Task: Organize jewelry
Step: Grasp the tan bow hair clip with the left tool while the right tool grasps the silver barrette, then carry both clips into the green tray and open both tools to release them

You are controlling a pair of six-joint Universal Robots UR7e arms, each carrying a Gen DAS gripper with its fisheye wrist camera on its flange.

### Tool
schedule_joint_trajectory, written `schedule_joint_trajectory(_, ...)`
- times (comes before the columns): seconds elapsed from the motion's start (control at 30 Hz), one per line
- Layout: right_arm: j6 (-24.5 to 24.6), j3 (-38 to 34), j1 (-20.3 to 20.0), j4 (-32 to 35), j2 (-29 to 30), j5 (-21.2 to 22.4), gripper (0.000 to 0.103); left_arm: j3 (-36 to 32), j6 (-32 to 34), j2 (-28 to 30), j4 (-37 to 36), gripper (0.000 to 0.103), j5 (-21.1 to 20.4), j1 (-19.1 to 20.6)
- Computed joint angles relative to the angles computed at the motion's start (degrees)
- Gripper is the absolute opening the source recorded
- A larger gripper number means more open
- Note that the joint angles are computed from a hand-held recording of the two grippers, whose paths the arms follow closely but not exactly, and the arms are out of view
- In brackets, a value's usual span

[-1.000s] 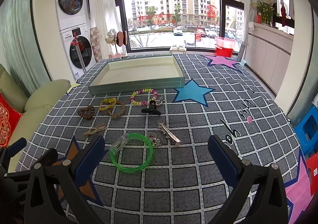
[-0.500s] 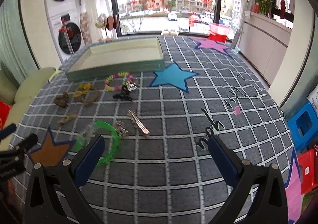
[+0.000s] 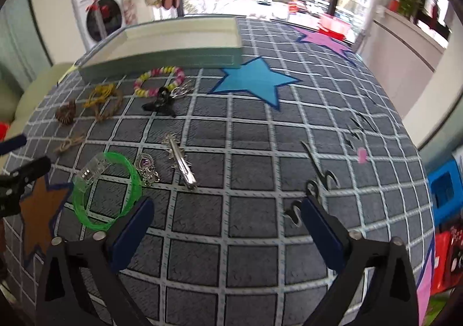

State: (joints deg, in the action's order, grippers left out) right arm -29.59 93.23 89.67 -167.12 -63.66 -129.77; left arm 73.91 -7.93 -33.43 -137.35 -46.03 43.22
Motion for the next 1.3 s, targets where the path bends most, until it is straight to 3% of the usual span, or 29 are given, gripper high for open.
schedule_joint_trajectory(0.17,-1.2,-3.0,0.0,3.7,2.2,0.2,0.076,-3.8,0.4,2.3,3.9,0.099,-1.7,0.7)
schedule_joint_trajectory(0.2,-1.1,-3.2,-0.1,4.1,2.3,1.1,0.074,-4.1,0.8,2.7,4.0,0.093,-1.9,0.7)
schedule_joint_trajectory(0.33,-0.3,-5.0,-0.1,7.2,2.9,2.1,0.064,-6.3,1.4,3.9,6.4,0.086,-3.6,0.9)
schedule_joint_trajectory(0.4,0.1,-5.5,0.0,8.8,2.9,2.6,0.054,-7.0,2.0,4.2,6.7,0.079,-4.9,0.9)
schedule_joint_trajectory(0.47,0.1,-5.7,0.2,9.5,2.9,2.6,0.044,-7.2,3.0,4.3,6.4,0.061,-5.9,0.9)
schedule_joint_trajectory(0.53,0.3,-5.9,0.3,10.4,2.9,2.8,0.031,-7.8,3.9,4.5,7.0,0.033,-6.8,0.8)
schedule_joint_trajectory(0.6,0.9,-6.0,0.4,11.4,2.7,3.0,0.012,-8.0,4.0,4.5,7.3,0.033,-7.5,0.8)
schedule_joint_trajectory(1.0,6.6,-7.6,0.5,13.6,0.1,7.0,0.011,-7.4,2.8,1.6,4.2,0.033,-11.0,0.5)
schedule_joint_trajectory(1.17,7.9,-12.8,1.5,16.8,0.8,10.2,0.012,-11.9,3.0,2.1,4.2,0.033,-11.2,0.4)
schedule_joint_trajectory(1.3,6.9,-19.5,2.5,19.1,3.6,11.2,0.011,-19.2,3.7,4.7,6.1,0.033,-11.0,0.6)
